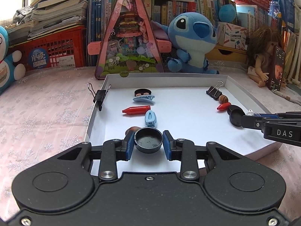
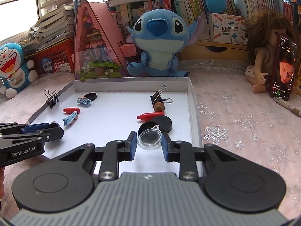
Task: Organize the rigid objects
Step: 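Carry the cap with the left gripper while the right gripper carries the clear dome over the tray, then open the left gripper to drop the cap while the right gripper drops the clear dome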
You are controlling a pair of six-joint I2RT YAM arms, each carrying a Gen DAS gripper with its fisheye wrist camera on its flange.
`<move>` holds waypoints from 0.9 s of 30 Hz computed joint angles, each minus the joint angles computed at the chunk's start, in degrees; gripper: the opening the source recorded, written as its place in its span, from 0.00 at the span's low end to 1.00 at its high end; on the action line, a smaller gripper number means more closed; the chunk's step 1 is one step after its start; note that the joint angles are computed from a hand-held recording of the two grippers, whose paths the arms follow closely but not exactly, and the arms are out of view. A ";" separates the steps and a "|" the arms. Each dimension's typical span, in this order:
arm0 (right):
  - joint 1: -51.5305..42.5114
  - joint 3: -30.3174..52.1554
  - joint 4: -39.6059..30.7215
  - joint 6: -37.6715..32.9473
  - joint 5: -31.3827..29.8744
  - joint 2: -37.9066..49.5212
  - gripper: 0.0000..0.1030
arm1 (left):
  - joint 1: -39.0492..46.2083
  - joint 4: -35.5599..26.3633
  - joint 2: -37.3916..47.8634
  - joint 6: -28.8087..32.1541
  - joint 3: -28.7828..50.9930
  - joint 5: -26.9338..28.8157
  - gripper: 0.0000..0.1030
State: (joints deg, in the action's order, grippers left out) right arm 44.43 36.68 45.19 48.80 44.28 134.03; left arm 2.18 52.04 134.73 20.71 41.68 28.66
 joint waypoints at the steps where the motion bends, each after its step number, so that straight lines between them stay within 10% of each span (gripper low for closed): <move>1: -0.10 0.11 -0.05 -0.12 -0.07 0.12 0.32 | -0.09 -0.20 0.18 -0.05 0.28 -0.16 0.29; 27: -1.30 0.54 0.44 0.98 -1.15 1.65 0.37 | -1.06 -0.70 0.82 -0.99 1.07 -1.62 0.36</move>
State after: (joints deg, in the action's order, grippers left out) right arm 43.13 37.22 45.63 49.78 43.13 135.68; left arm 1.12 51.33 135.55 19.73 42.75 27.03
